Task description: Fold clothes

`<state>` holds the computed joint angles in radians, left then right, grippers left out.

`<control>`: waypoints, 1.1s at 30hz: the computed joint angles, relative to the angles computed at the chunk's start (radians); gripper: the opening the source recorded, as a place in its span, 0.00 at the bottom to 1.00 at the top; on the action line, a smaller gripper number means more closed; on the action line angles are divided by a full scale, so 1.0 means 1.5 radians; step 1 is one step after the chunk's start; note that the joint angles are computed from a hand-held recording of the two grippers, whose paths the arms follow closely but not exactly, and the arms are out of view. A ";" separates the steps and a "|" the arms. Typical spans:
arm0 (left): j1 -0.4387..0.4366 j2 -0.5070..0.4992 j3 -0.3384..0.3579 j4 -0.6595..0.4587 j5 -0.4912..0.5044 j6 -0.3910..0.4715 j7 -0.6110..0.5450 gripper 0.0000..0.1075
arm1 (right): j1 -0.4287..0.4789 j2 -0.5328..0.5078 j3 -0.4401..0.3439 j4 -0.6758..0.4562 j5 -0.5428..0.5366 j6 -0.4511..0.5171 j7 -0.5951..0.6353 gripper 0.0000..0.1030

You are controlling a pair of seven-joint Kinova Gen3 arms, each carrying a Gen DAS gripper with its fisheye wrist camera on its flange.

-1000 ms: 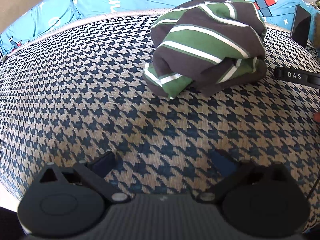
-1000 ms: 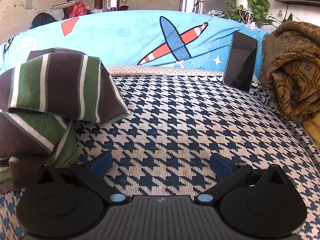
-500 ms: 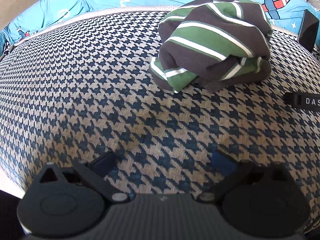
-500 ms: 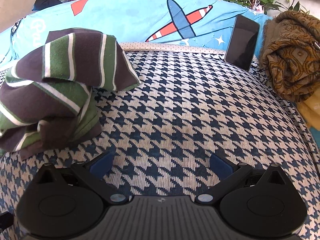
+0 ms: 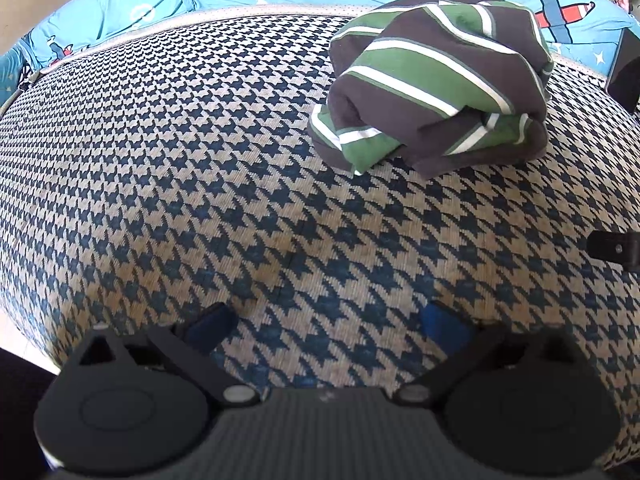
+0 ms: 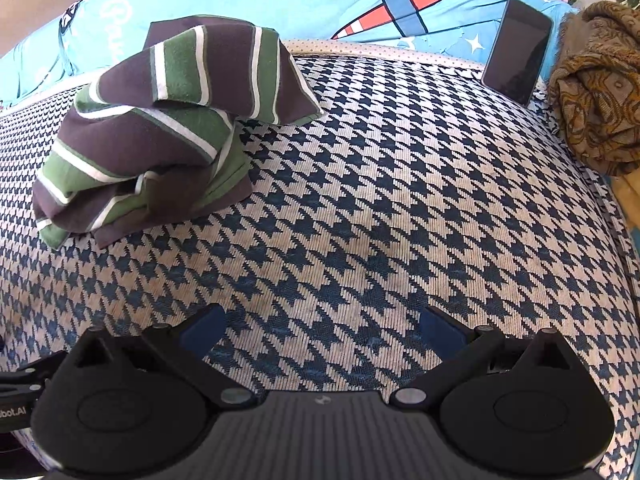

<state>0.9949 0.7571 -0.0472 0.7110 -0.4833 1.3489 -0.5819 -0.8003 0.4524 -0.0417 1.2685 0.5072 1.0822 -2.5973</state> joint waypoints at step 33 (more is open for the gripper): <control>0.075 -0.093 0.022 0.108 -0.152 0.005 0.079 0.96 | -0.032 -0.070 -0.021 0.100 0.100 -0.076 -0.086 1.00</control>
